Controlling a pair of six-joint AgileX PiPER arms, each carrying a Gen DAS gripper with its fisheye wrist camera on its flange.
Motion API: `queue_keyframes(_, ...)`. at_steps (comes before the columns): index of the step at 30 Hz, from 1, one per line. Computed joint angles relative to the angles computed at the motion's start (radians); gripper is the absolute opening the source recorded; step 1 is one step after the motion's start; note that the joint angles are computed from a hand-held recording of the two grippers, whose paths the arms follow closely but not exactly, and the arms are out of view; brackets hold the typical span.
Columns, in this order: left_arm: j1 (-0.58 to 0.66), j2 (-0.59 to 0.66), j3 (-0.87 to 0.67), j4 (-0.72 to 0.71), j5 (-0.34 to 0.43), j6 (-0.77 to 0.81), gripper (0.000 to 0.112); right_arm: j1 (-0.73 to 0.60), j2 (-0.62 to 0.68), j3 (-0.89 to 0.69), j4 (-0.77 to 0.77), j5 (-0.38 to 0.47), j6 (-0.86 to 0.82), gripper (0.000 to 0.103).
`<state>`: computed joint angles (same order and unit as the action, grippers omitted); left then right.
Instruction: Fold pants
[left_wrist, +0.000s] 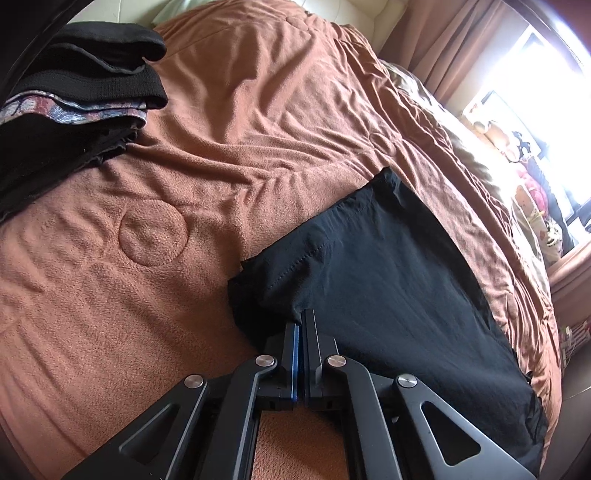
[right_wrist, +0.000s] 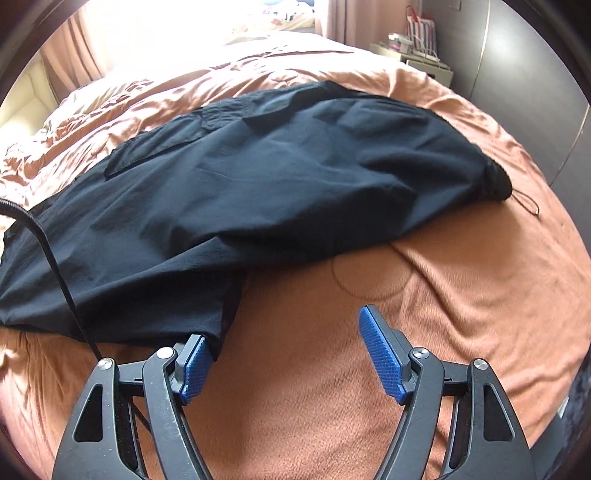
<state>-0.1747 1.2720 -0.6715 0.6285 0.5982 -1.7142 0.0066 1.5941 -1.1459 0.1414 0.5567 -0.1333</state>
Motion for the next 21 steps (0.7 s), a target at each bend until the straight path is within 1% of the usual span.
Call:
queue_keyframes(2, 0.042, -0.015, 0.018, -0.088, -0.042, 0.069, 0.008, 0.000, -0.013, 0.011, 0.004, 0.009, -0.020, 0.072)
queue_keyframes(3, 0.048, -0.034, 0.032, -0.096, -0.058, 0.071, 0.019, -0.014, -0.017, 0.009, 0.041, 0.022, -0.066, 0.072)
queue_keyframes(4, 0.035, -0.051, 0.042, -0.074, -0.051, 0.043, 0.033, -0.031, -0.028, 0.015, 0.097, 0.033, -0.125, 0.072)
queue_keyframes(6, -0.006, -0.065, 0.046, -0.014, -0.009, -0.021, 0.046, -0.098, -0.054, 0.025, 0.267, 0.072, -0.310, 0.072)
queue_keyframes(7, -0.015, -0.068, 0.049, -0.010, -0.001, -0.029, 0.046, -0.130, -0.071, 0.040, 0.344, 0.093, -0.397, 0.072)
queue_keyframes(8, -0.010, -0.071, 0.057, -0.021, -0.015, -0.022, 0.046, -0.160, -0.084, 0.049, 0.415, 0.120, -0.475, 0.072)
queue_keyframes(10, 0.021, -0.071, 0.079, -0.059, -0.074, 0.011, 0.046, -0.226, -0.095, 0.061, 0.554, 0.189, -0.625, 0.072)
queue_keyframes(12, 0.024, -0.062, 0.087, -0.048, -0.089, -0.009, 0.046, -0.291, -0.073, 0.053, 0.660, 0.278, -0.727, 0.072)
queue_keyframes(14, 0.016, -0.055, 0.082, -0.030, -0.085, -0.031, 0.046, -0.340, -0.031, 0.032, 0.726, 0.352, -0.753, 0.072)
queue_keyframes(18, 0.005, -0.043, 0.069, -0.032, -0.083, -0.036, 0.046, -0.407, 0.089, -0.045, 0.830, 0.504, -0.739, 0.072)
queue_keyframes(21, -0.002, -0.039, 0.078, -0.014, -0.107, -0.074, 0.046, -0.424, 0.156, -0.091, 0.881, 0.563, -0.740, 0.072)
